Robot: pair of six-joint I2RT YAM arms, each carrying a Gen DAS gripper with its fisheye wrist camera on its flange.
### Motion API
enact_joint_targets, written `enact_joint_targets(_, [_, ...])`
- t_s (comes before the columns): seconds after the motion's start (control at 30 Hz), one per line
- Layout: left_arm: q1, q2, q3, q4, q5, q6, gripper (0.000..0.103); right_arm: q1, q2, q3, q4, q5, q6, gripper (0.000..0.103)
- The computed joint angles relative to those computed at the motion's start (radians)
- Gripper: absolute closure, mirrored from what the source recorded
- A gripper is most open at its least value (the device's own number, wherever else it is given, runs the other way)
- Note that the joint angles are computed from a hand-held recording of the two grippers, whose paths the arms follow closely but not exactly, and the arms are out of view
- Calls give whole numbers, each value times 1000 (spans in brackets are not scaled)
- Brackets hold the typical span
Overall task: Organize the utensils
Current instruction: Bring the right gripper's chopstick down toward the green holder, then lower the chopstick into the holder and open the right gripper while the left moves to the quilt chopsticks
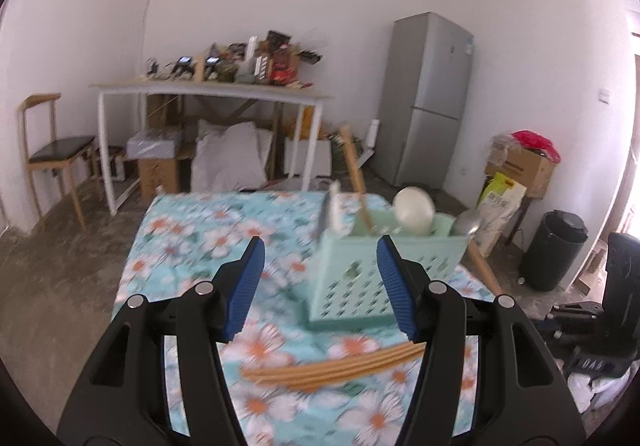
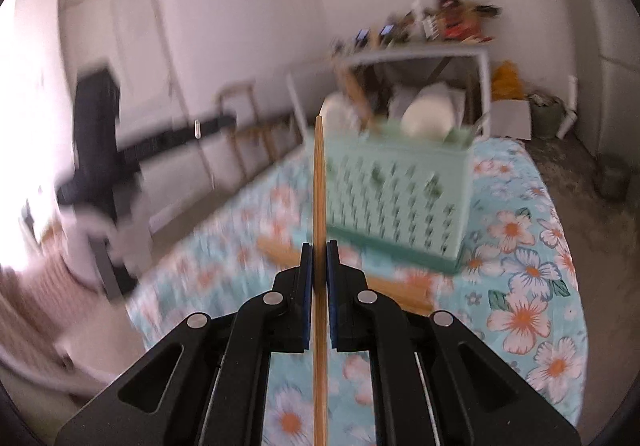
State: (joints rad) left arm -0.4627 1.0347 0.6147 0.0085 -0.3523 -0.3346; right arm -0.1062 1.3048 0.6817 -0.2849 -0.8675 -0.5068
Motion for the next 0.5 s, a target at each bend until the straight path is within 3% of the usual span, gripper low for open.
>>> enact_joint_targets(0.27, [97,-148,-122,-68,44,-68,48,195,310,120,-107,270,-126,96])
enact_joint_targets(0.4, [149,-188,-150,-78,83,-64,48,241,352,175,-194,337,-144,95])
enact_joint_targets(0.5, [192,-196,-165,-74,125,-72,48,273,350,202,-217,361,-120,76])
